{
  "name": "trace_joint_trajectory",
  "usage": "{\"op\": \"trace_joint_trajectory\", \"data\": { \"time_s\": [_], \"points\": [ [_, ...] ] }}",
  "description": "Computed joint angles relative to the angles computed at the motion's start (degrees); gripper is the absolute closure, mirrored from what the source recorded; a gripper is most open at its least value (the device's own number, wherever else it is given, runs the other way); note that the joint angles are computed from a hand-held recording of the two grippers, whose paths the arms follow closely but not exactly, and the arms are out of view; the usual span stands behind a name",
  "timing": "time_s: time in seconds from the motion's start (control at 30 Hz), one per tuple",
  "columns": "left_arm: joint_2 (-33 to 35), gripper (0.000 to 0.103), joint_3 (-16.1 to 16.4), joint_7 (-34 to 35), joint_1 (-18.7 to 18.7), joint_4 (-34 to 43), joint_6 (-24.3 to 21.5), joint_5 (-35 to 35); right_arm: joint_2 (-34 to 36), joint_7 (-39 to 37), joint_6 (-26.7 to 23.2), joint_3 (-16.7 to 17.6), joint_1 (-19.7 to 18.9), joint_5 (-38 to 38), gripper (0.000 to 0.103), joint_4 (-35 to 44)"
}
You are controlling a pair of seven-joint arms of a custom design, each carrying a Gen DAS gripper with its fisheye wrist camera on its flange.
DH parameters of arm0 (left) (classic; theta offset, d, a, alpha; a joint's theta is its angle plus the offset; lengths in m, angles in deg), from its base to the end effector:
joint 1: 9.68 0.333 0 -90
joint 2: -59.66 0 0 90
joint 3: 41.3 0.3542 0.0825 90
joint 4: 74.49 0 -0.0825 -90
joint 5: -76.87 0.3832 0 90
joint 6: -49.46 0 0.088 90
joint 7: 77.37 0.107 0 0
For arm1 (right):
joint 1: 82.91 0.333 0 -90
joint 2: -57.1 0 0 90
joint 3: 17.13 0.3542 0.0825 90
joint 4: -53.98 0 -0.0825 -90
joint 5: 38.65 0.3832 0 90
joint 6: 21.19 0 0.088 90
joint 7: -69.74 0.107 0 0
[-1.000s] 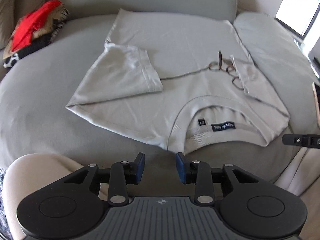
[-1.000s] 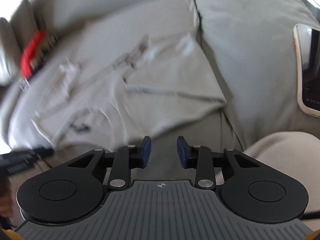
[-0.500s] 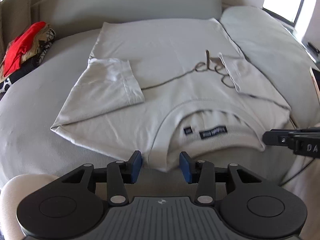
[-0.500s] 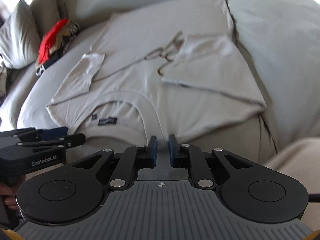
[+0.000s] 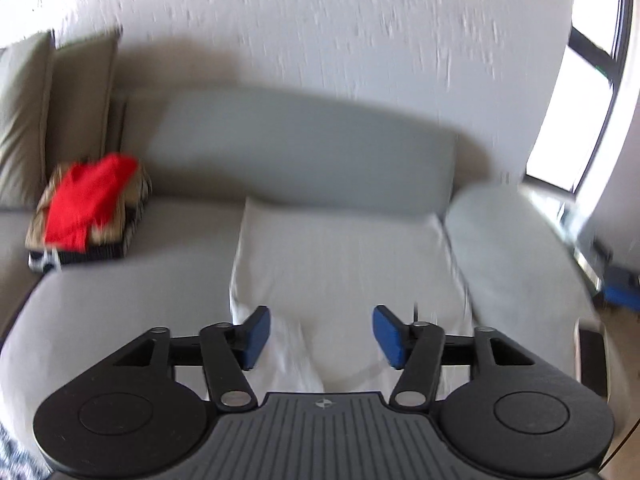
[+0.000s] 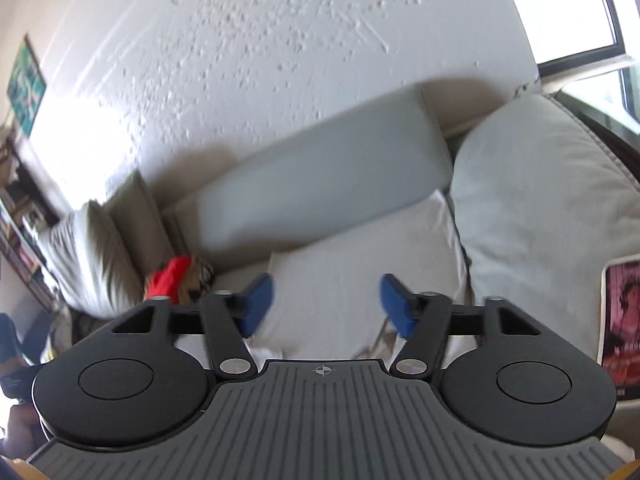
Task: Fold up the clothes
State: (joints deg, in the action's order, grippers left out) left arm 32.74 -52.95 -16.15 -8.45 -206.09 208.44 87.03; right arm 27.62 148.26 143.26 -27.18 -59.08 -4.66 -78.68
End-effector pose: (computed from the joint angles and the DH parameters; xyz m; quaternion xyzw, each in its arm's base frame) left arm 0.4338 -0.1095 0.6714 -0.6765 0.5751 -0.3556 0.2919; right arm 0.4272 0.0510 0.6845 -0.5753 0.6187 -0.1466 0.5146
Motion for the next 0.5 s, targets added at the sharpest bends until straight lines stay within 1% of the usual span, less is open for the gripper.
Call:
{"op": "trace_joint_trajectory", "data": {
  "time_s": [0.03,0.1,0.17,0.23,0.27,0.3,0.33,0.37,0.4,0.43,0.5],
  "points": [
    [1.4,0.044,0.0,0.3,0.6,1.5,0.6,0.6,1.2,0.0,1.1,0.1,-0.3,-0.3,0.030,1.1],
    [5.4,0.044,-0.3,0.9,1.7,5.5,0.9,2.3,6.6,1.9,1.8,1.1,-2.4,-2.0,0.030,5.2],
    [10.3,0.044,-0.4,1.0,2.3,10.3,0.0,3.5,11.9,3.8,0.8,1.5,-4.3,-2.9,0.030,10.0],
    [15.1,0.044,0.0,0.4,2.6,14.7,-0.4,5.1,17.3,1.7,-1.6,0.1,-4.3,-0.1,0.030,15.3],
    [17.7,0.044,-0.3,-1.0,3.3,16.8,-0.5,7.7,20.3,1.7,-3.0,0.3,-5.2,0.0,0.035,18.4],
    [20.3,0.045,-0.4,-2.8,3.7,19.0,-0.5,11.2,23.2,3.6,-3.3,1.2,-6.5,-1.6,0.041,21.0],
    [23.2,0.046,-0.2,-4.5,3.8,21.4,-1.4,14.2,26.3,3.6,-3.1,1.8,-7.3,-1.9,0.054,23.6],
    [26.3,0.059,0.3,-6.1,3.5,24.0,-2.6,16.9,29.7,2.2,-3.4,2.3,-8.0,-1.5,0.057,26.7],
    [29.3,0.073,1.0,-6.3,2.9,26.6,-4.1,15.7,33.3,2.3,-3.8,2.8,-8.8,-1.6,0.057,29.9],
    [31.9,0.075,1.7,-5.7,2.6,28.6,-4.6,11.8,37.0,4.0,-4.3,3.1,-9.8,-1.9,0.056,33.4],
    [36.4,0.071,3.6,-7.5,2.0,30.9,-1.8,8.6,44.7,8.4,-6.2,3.5,-11.5,-3.0,0.056,40.8]
  ]
}}
